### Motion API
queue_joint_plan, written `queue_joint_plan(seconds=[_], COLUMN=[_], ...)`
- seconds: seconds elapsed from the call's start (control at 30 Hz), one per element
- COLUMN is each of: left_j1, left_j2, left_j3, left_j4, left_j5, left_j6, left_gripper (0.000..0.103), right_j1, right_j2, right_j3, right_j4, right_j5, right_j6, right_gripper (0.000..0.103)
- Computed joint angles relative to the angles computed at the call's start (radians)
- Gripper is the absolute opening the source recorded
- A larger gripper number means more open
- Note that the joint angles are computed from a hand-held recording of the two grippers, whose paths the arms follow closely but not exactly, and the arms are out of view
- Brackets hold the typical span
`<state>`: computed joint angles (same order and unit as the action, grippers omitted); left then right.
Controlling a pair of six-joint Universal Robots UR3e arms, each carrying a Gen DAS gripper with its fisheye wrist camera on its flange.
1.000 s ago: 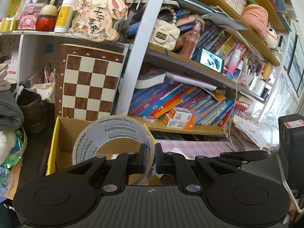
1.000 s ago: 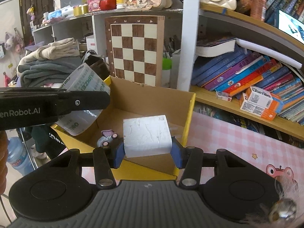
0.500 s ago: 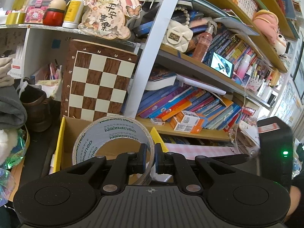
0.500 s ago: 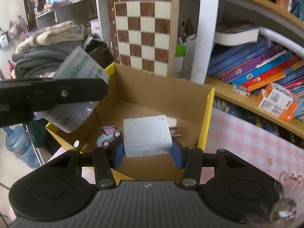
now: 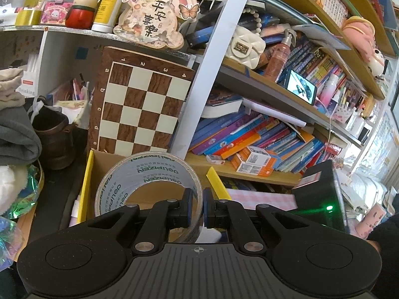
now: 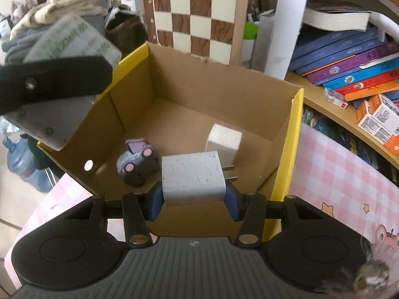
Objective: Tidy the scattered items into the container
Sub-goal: 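Lower the white charger block into the yellow box with the right tool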
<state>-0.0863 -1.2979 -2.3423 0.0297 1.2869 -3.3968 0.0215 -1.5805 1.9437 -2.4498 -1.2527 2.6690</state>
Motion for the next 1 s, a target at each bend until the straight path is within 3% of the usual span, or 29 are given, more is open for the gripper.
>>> queue_joint_plan(seconds=[0.4, 1.0], left_j1=[0.011, 0.031], left_j2=[-0.009, 0.003], left_j3=[-0.008, -0.018], left_j4=[0.014, 0.009], left_j5=[-0.009, -0.023], left_j6=[-0.007, -0.008], left_gripper=[0.007, 0.007], right_j1=[0.053, 0.043], right_j2=[0.045, 0.088], right_j3=[-0.028, -0.109], right_j4=[-0.026, 0.078], right_j5=[-0.058, -0.033], right_j6=[-0.023, -0.013], right_gripper=[0.048, 0.048])
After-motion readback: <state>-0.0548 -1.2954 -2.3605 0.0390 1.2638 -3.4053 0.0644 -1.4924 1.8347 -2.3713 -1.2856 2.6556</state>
